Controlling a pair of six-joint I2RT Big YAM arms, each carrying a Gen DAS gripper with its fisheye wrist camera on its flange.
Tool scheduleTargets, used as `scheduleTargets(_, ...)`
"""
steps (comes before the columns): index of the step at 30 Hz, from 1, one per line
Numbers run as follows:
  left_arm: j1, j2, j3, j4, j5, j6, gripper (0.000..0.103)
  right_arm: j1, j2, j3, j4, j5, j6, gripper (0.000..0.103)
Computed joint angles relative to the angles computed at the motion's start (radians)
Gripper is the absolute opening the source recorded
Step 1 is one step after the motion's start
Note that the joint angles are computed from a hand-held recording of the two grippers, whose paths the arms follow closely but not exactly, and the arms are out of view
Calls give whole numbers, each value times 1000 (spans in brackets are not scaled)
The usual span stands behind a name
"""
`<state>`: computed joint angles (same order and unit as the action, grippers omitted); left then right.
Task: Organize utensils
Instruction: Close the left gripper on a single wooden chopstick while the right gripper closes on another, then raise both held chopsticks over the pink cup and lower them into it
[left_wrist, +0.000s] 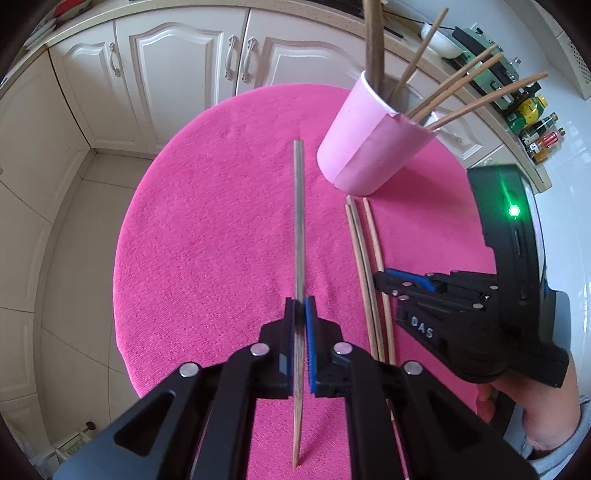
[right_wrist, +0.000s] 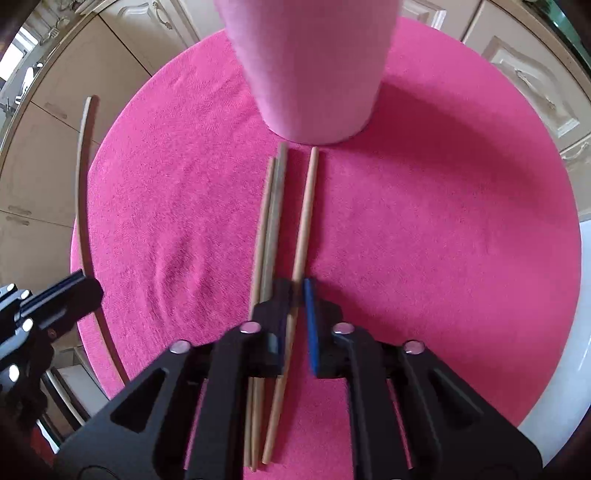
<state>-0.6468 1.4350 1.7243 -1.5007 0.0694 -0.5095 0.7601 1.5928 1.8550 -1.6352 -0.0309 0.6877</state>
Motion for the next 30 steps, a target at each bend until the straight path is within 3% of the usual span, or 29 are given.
scheduleTargets(9, -22, -11, 30, 20, -7, 18, 5, -52, -199, -206, 149, -86, 86, 5)
scheduleTargets(13, -35, -10, 66, 29, -25, 20, 5, -70, -278, -246, 207, -88, 110, 5)
scheduleTargets(22, -96, 3, 159, 72, -100, 40, 5, -30, -391, -273, 296, 3, 173, 5)
scheduleTargets(30, -125, 10, 220, 115, -150, 86, 5, -1, -358, -178, 353, 87, 188, 5)
